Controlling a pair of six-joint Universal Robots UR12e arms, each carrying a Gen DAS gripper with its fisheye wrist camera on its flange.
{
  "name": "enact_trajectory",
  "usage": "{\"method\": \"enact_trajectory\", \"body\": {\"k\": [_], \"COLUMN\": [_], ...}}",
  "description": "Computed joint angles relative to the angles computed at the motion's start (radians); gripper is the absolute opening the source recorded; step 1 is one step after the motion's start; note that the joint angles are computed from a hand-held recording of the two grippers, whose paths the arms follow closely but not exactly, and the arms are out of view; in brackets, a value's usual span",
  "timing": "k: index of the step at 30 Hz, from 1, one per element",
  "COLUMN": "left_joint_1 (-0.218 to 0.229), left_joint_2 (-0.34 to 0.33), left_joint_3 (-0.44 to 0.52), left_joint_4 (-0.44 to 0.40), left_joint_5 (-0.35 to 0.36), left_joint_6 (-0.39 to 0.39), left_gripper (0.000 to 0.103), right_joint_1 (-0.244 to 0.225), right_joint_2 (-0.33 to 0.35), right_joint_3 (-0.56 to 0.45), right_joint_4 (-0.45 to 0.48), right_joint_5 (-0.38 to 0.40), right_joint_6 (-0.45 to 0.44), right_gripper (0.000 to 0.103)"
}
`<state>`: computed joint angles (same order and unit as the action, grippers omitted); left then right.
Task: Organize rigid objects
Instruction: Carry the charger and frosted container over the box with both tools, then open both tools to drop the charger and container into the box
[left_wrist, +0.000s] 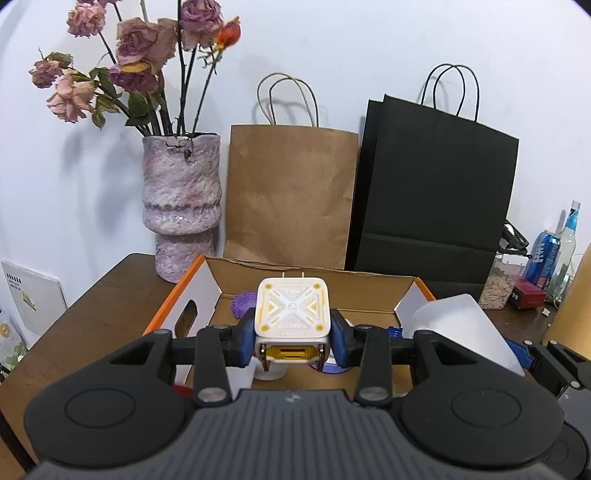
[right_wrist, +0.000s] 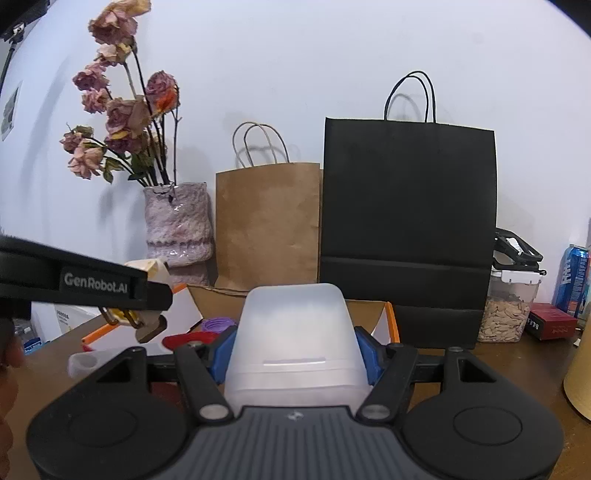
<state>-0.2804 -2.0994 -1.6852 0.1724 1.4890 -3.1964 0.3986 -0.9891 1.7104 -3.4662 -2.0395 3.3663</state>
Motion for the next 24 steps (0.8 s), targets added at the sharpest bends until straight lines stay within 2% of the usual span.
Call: {"method": "enact_trajectory", "body": {"k": [24], "left_joint_1": [-0.021], "left_joint_2": [-0.083], "left_joint_3": [0.121], "left_joint_4": [-0.075], "left_joint_5": [0.071], "left_joint_6": [0.055], "left_gripper": [0.04], "right_joint_1": [-0.055], "right_joint_2": [0.043], "right_joint_3": [-0.071], "right_joint_4": [0.081], "right_joint_5": [0.056], "right_joint_6": [0.016], "right_gripper": [0.065]}}
